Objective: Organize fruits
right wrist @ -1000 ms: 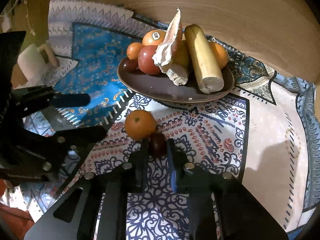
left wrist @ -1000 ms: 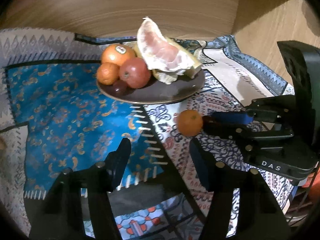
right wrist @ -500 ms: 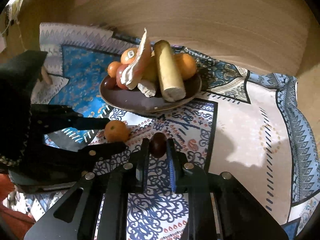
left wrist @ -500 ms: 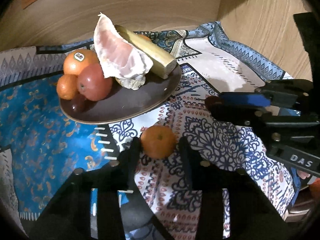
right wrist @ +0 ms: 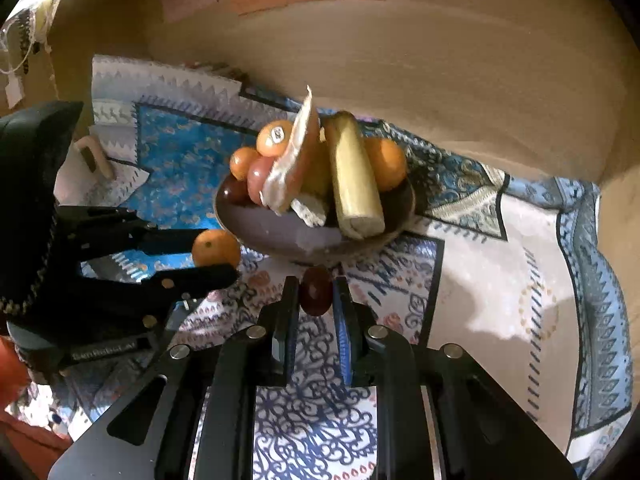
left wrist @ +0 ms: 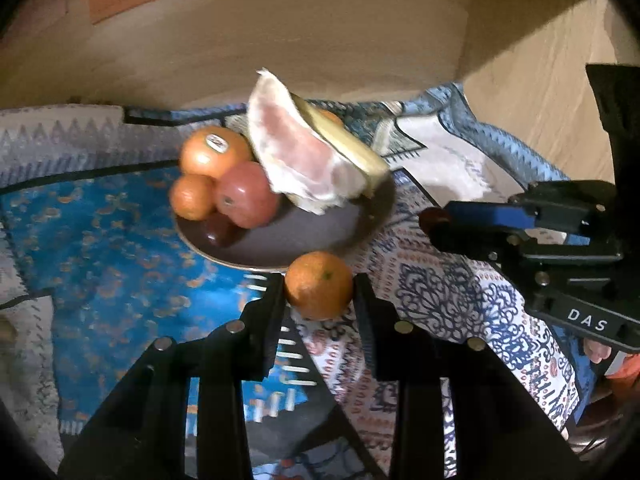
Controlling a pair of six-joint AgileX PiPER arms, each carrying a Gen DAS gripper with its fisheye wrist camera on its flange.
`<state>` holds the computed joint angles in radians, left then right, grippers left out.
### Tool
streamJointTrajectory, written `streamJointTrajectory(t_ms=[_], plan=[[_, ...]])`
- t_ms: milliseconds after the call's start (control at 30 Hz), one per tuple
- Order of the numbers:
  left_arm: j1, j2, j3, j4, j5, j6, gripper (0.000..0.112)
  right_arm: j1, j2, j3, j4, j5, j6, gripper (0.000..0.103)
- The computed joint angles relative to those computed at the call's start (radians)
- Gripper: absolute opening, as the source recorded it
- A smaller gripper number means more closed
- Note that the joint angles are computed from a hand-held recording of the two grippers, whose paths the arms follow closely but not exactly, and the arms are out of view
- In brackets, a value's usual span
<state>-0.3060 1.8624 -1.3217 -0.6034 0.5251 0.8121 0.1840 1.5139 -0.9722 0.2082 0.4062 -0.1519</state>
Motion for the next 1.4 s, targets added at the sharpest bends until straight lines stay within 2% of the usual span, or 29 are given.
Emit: streamJointTrajectory(t_ms=[467,767,800,867,900,1000,1167,1400], plan=[[0.020,0.088,-0.139,0.048,0.030,-0.077,0.034,0.012,0.155,-0.161,-0.027,0.051,0.017,0.015],[0.023,0.140,-0.190,0.045,0.053,-0.072,0.035,0.016,0.191,-0.191,-0.039,0.062,0.021,0.015],[0.021,0.143,-0.195,0.052,0.055,-0.083,0.036,0.016,0.196,-0.193,-0.041,0.065,0.023,0.015],[0.021,0.152,-0.208,0.064,0.061,-0.103,0.053,0.014,0.203,-0.199,-0.038,0.071,0.018,0.016],[0.024,0.152,-0.206,0.058,0.058,-0.099,0.056,0.014,0.205,-0.198,-0.039,0.070,0.017,0.017],[0.020,0.143,-0.191,0.067,0.037,-0.101,0.056,0.016,0.201,-0.196,-0.060,0.070,0.034,0.021],[0.041,0.119,-0.170,0.046,0.030,-0.086,0.056,0.011,0.186,-0.190,-0.060,0.078,0.037,0.021],[0.090,0.002,-0.069,-0.069,-0.017,0.012,0.056,0.033,0.056,-0.135,-0.136,0.058,0.122,0.021]])
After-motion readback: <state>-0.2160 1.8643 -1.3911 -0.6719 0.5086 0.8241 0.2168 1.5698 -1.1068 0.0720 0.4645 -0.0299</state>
